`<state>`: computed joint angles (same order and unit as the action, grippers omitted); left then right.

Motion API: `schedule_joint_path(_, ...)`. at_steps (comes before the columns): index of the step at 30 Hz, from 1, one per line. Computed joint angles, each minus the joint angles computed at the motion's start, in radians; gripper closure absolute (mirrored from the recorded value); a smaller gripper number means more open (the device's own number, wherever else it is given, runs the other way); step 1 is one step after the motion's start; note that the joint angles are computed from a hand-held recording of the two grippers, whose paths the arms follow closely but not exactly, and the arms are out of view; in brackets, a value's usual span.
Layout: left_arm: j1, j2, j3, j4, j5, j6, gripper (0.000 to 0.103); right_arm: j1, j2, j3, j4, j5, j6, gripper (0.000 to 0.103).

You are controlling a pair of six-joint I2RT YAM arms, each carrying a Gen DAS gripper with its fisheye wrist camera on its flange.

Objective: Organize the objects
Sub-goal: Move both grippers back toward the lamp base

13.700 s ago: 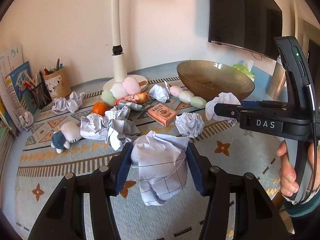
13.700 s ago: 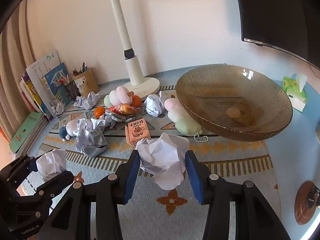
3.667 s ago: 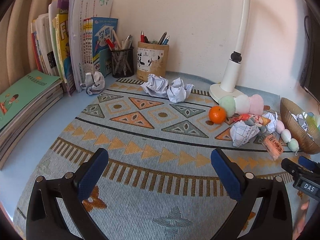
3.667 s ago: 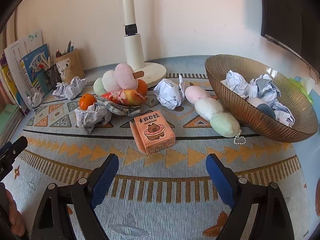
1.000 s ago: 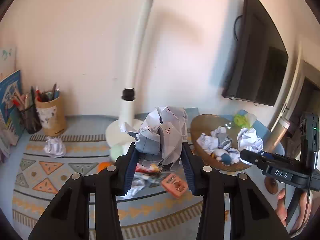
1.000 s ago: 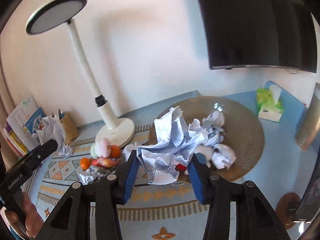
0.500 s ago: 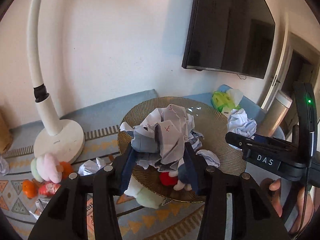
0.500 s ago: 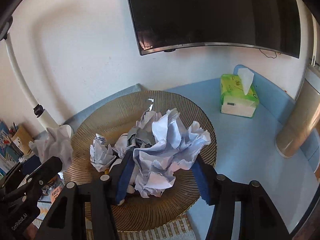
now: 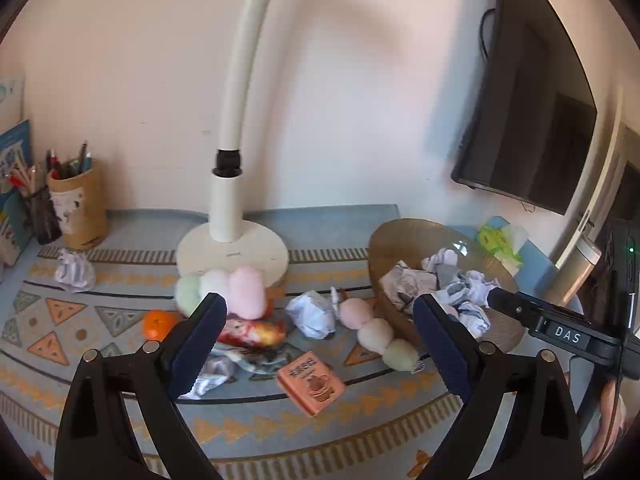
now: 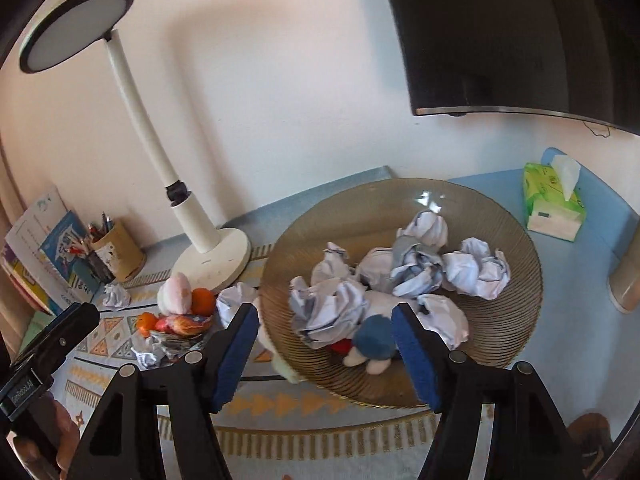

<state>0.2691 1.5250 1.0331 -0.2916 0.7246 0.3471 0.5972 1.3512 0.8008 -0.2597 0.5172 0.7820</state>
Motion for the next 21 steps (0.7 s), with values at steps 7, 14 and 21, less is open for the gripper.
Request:
schedule_joint_path(7,0.261,0.160,0.017,0.137,-0.104,0.057,0.001,0.177,0.400,0.138,0.193,-0.065,0.029,0.028)
schedule_joint_path(14,0.342,0.389,0.140,0.095,-0.119,0.085,0.002,0.205,0.539,0.192,0.263,-0.083,-0.010,0.021)
schedule_joint_path(21,0.344,0.444,0.266,-0.084,-0.050,0.161,0.001,0.169,0.538,0.273,0.165,-0.116,-0.080,0.019)
